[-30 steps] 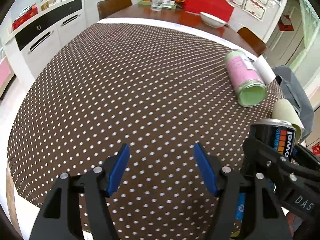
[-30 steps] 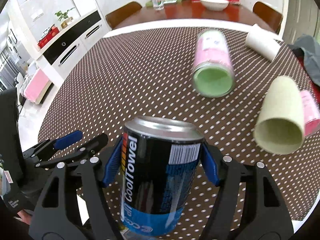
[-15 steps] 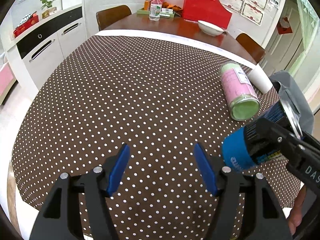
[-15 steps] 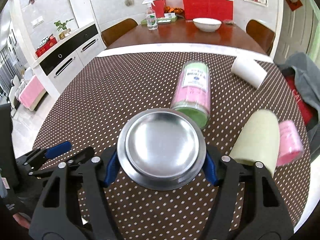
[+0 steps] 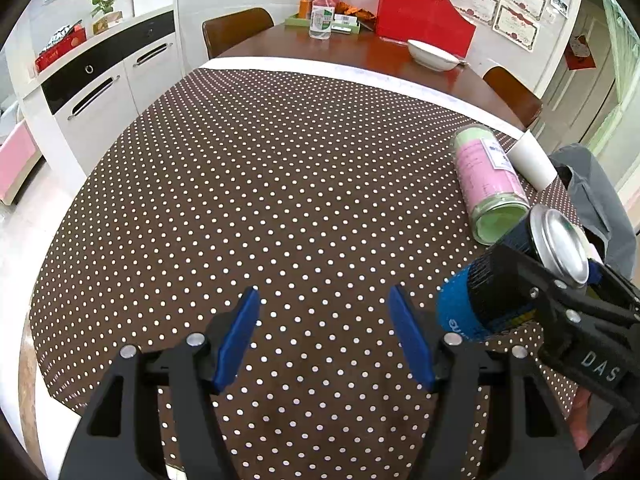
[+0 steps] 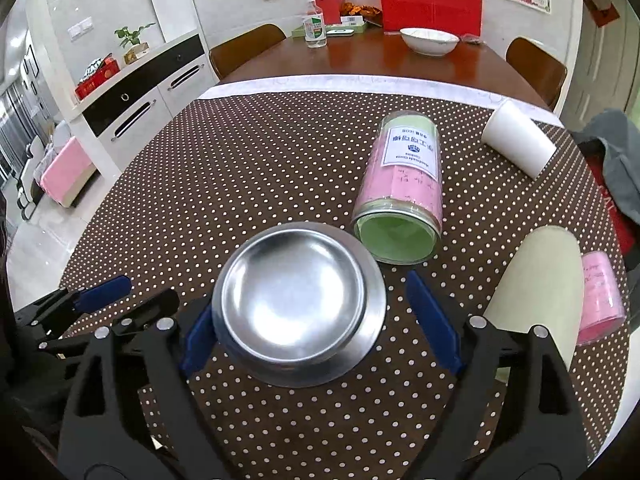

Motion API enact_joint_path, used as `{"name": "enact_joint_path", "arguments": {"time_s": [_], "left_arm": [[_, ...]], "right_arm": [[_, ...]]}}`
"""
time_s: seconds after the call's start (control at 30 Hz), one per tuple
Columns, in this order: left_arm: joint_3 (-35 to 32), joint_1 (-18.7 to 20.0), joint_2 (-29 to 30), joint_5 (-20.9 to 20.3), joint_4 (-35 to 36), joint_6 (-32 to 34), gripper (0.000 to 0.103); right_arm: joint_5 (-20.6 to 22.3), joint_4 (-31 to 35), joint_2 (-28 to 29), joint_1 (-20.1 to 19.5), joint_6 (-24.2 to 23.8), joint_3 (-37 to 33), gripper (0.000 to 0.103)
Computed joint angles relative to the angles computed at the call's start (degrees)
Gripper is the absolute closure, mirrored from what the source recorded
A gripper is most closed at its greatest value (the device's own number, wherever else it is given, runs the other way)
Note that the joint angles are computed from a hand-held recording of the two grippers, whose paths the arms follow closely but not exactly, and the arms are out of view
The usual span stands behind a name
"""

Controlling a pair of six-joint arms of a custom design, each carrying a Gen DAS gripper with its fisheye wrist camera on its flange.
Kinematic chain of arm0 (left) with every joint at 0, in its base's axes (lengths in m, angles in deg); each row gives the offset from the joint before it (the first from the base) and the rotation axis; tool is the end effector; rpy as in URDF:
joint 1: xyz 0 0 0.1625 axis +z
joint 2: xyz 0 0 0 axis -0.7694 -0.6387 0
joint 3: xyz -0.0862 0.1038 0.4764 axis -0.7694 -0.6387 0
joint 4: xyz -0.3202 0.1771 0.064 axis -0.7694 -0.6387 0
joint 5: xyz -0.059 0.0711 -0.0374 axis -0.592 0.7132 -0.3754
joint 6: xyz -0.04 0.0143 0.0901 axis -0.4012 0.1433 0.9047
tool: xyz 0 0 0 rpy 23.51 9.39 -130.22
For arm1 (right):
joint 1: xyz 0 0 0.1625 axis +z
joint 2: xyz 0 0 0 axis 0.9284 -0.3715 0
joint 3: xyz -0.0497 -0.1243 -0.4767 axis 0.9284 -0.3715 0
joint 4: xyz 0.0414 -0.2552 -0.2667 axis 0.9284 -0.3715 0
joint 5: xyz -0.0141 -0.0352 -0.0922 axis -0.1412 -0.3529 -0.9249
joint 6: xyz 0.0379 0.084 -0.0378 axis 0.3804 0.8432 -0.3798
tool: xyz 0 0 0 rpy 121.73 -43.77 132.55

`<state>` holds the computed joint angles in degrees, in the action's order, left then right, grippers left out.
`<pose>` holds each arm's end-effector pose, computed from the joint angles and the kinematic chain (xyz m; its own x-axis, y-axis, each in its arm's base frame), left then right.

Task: Flip cup upside down
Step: 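Rotate the held can with the right tool until its metal end faces up, then lower the can upright onto the tablecloth and open the right tool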

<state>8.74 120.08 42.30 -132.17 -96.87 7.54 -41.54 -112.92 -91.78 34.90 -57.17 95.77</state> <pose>-0.1004 -0.8246 0.1651 -0.7517 0.2582 -0.6069 0.5015 0.8213 -0.2718 0.2497 -0.7638 0.0374 -0.8177 0.1292 0.5609 -0.2842 0.7568 -0.5886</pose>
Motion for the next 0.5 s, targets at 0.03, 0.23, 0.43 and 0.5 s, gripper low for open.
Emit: {"name": "enact_joint_path", "arguments": {"time_s": [0.03,0.23,0.43,0.5], "left_arm": [[0.2,-0.1,-0.1,0.0,-0.2,0.1,0.037],[2.7,-0.7,-1.2,0.4,-2.9,1.0,0.037],[6.9,-1.7,-3.0,0.7,-6.7,1.8,0.037],[8.6,-2.1,-3.7,0.7,-8.2,2.1,0.037]], "right_arm": [[0.4,0.0,-0.2,-0.1,0.4,0.4,0.018],[3.4,-1.6,-1.9,-0.4,2.1,4.1,0.018],[5.7,-5.2,-3.7,-0.5,2.8,8.9,0.018],[5.8,-7.0,-4.3,-0.3,3.0,10.6,0.018]]}}
